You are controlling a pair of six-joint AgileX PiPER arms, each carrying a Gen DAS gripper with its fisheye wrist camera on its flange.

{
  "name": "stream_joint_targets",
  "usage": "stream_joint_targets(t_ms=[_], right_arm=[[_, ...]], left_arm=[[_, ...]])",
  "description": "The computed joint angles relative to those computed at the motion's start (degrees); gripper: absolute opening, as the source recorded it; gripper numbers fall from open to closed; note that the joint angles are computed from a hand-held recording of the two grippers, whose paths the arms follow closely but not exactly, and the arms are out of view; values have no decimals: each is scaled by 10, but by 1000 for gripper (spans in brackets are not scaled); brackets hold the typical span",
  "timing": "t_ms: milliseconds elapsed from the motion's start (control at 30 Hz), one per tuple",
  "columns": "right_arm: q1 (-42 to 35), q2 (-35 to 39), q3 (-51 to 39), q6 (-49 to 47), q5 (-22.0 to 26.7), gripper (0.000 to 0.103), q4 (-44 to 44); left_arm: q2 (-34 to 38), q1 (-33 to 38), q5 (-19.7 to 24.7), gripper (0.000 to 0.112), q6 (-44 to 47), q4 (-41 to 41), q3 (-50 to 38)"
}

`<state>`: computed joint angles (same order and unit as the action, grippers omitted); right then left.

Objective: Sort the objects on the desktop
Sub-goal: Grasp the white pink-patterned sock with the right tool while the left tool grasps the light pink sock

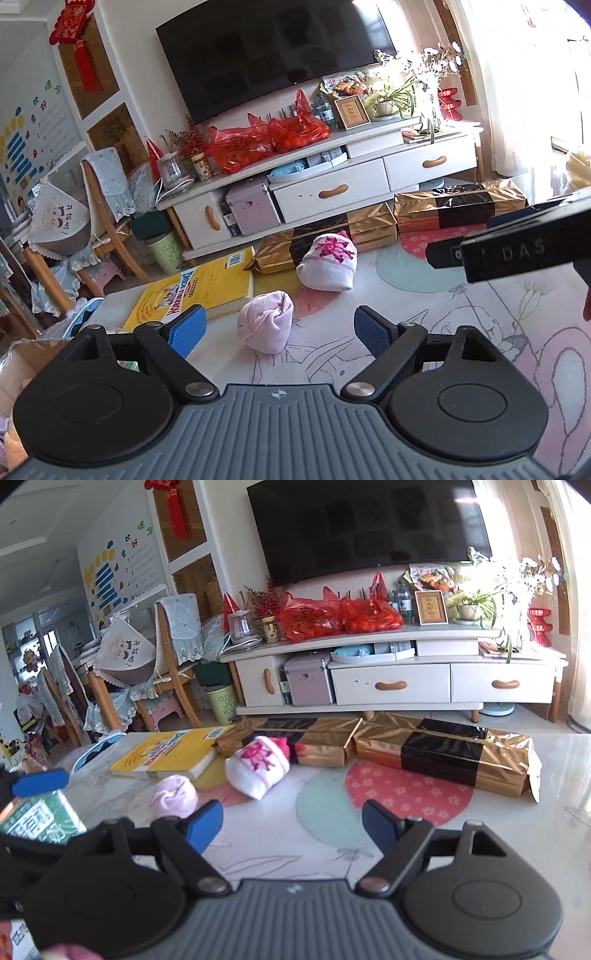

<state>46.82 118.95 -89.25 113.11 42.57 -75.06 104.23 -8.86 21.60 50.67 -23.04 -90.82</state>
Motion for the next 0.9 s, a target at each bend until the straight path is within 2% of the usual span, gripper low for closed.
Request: stream_joint_targets(t_ms=[133, 267, 400, 533, 700, 833, 900], right_arm=[[-39, 10, -16, -37, -47, 82, 13], [-74, 33, -50, -87, -103, 82, 44], [-100, 69, -107, -163, -147, 82, 98], [-125, 116, -186, -292, -184, 82, 214], [-142, 183, -302, -446, -176, 82, 355], [-156, 228, -373, -500, -176, 82, 433], [-160, 248, -404, -528, -174, 78, 468]], left_arm=[[40, -21, -29, 103, -99, 85, -22], [97, -31, 1, 103, -200, 161, -88], [142, -37, 8, 103, -272, 218, -132], [193, -38, 24, 103, -307, 247, -198], [261, -33, 68, 103, -344, 253, -300], [314, -27, 114, 103, -349, 236, -390], [334, -24, 126, 103, -345, 226, -423]])
